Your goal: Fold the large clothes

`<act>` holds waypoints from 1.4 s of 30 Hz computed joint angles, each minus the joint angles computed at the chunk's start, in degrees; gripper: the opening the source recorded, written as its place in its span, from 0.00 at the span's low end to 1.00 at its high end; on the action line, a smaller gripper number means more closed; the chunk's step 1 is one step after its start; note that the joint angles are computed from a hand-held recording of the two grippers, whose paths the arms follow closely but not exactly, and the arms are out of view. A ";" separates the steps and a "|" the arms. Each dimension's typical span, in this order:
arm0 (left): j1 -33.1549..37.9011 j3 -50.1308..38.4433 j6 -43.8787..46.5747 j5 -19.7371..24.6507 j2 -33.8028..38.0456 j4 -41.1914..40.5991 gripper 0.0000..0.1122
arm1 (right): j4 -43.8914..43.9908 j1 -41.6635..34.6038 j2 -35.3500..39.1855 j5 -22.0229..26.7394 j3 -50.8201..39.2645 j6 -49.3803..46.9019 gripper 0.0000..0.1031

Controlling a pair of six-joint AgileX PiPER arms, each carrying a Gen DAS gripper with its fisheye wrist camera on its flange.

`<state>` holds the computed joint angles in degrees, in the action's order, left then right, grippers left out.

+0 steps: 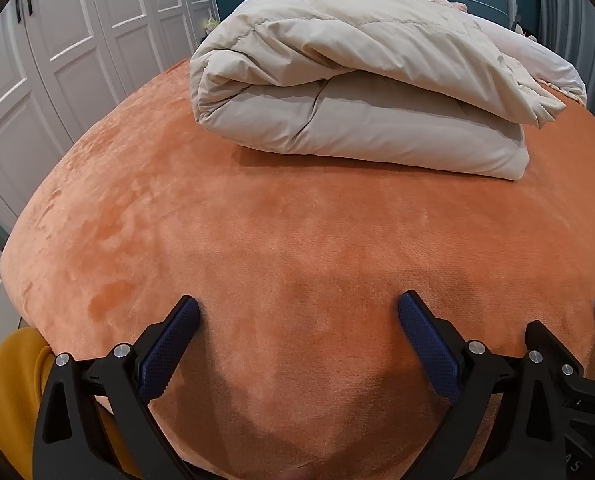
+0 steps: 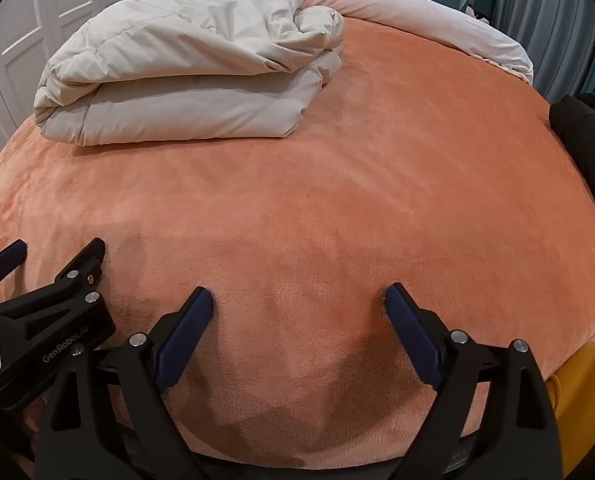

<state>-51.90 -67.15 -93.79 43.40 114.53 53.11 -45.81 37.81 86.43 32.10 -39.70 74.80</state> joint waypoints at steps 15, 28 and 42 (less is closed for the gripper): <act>0.09 -0.08 0.03 -0.09 0.13 0.04 0.87 | -0.78 -0.34 0.21 -0.45 0.14 0.32 0.85; 0.11 -0.09 -0.08 -0.09 0.23 0.23 0.87 | -1.17 -0.19 0.26 -0.42 0.20 0.79 0.85; -0.06 -0.19 -0.32 0.06 0.37 0.53 0.87 | -2.12 0.51 0.47 0.02 0.12 2.16 0.85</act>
